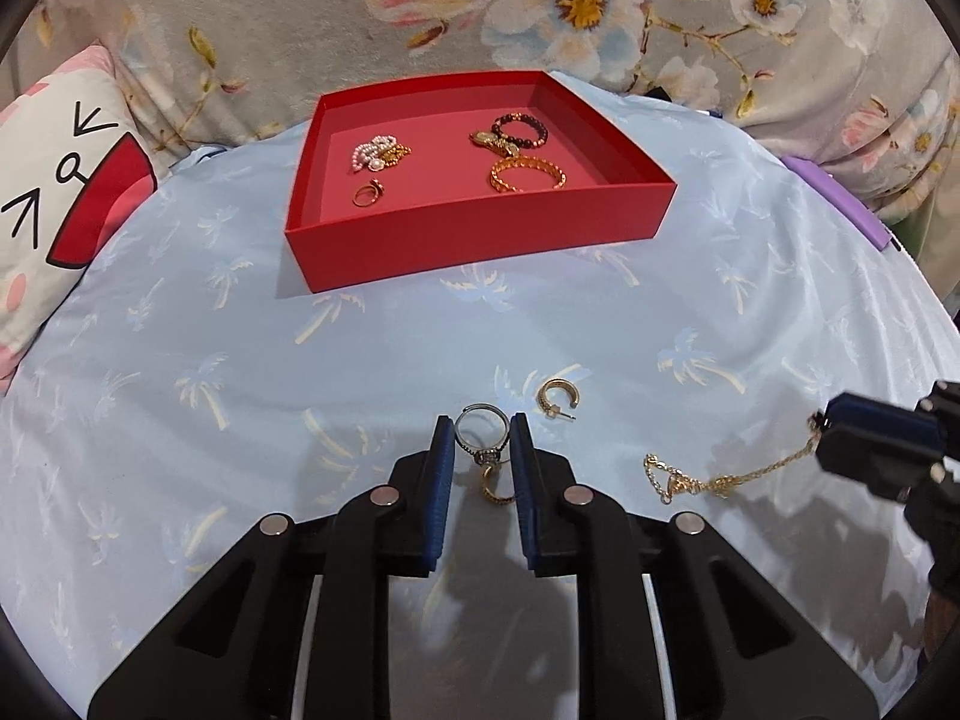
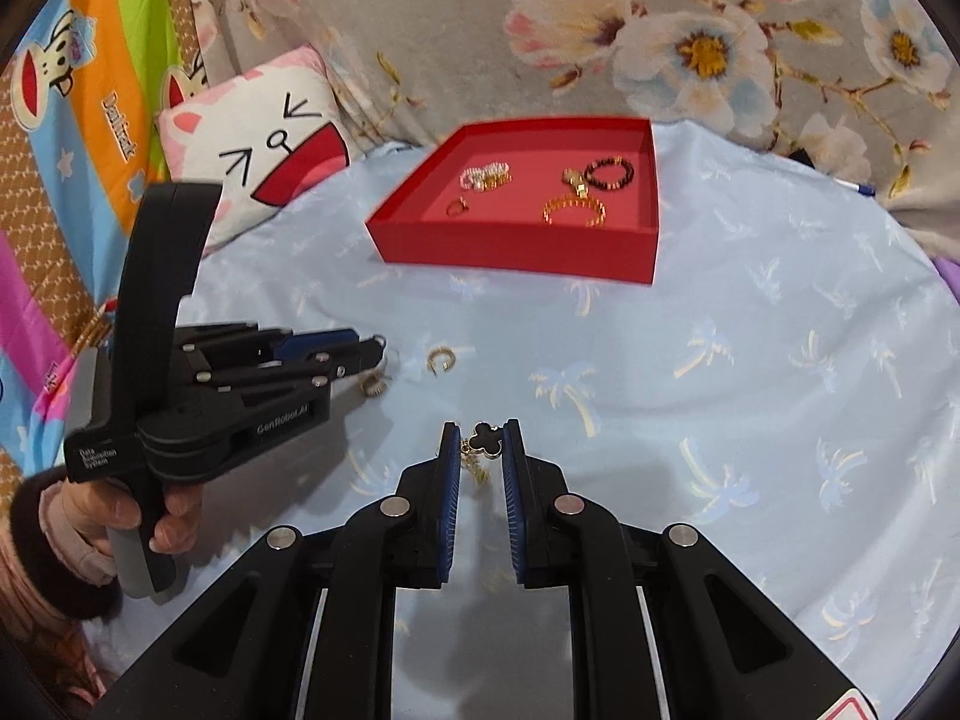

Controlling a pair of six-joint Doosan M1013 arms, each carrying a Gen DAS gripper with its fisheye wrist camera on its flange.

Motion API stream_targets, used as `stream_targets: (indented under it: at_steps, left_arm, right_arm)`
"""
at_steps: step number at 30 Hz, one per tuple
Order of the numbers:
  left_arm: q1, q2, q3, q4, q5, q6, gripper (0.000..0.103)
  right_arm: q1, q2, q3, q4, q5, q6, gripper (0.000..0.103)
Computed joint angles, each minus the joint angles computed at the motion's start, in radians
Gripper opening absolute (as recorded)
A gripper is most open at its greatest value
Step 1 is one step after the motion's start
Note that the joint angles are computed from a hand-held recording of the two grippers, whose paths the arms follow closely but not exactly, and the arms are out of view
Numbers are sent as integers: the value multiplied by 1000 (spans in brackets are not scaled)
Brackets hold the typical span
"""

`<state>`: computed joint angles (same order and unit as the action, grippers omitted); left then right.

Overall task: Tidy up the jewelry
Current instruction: 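Carry the ring and clover necklace into the red box and open both grippers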

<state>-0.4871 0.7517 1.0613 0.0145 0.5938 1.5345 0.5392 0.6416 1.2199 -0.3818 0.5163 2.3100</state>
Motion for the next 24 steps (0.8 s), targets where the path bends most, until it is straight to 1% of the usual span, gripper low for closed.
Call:
stream_targets:
  at_steps: [3,6,8,12,14,18,20,23,24]
  left_arm:
    - [7,-19,10,-25,7,20,18]
    - [14,-30,5,-39,24,34,18]
    - [19,-33,-5,-45,34,38,18]
    - [30,-24,-58,-39,58,30,18]
    - [34,-14,-94,-34,68,24,18]
    - [40,34,-215,-8,108,4,18]
    - [40,65,-280,11,128,-10,18]
    - [42,132,-415,21,185,-17,18]
    - [43,169,-488,17,221,-10,18]
  right_arm:
    - [-1,-14,0,-40,-5,36,13]
    - [-6,-22,-18,-51,9,39,13]
    - [-7,-25,-38,-90,24,53,13]
    - [-12,-22,-89,-155,42,72,13]
    - [-16,-7,-137,-196,61,81,13]
    - [-32,38,-252,-185,96,35,13]
    - [-38,77,-332,-191,130,12,13]
    - [-53,147,-468,-144,177,-54,13]
    - [-58,180,-529,-123,200,-80,13]
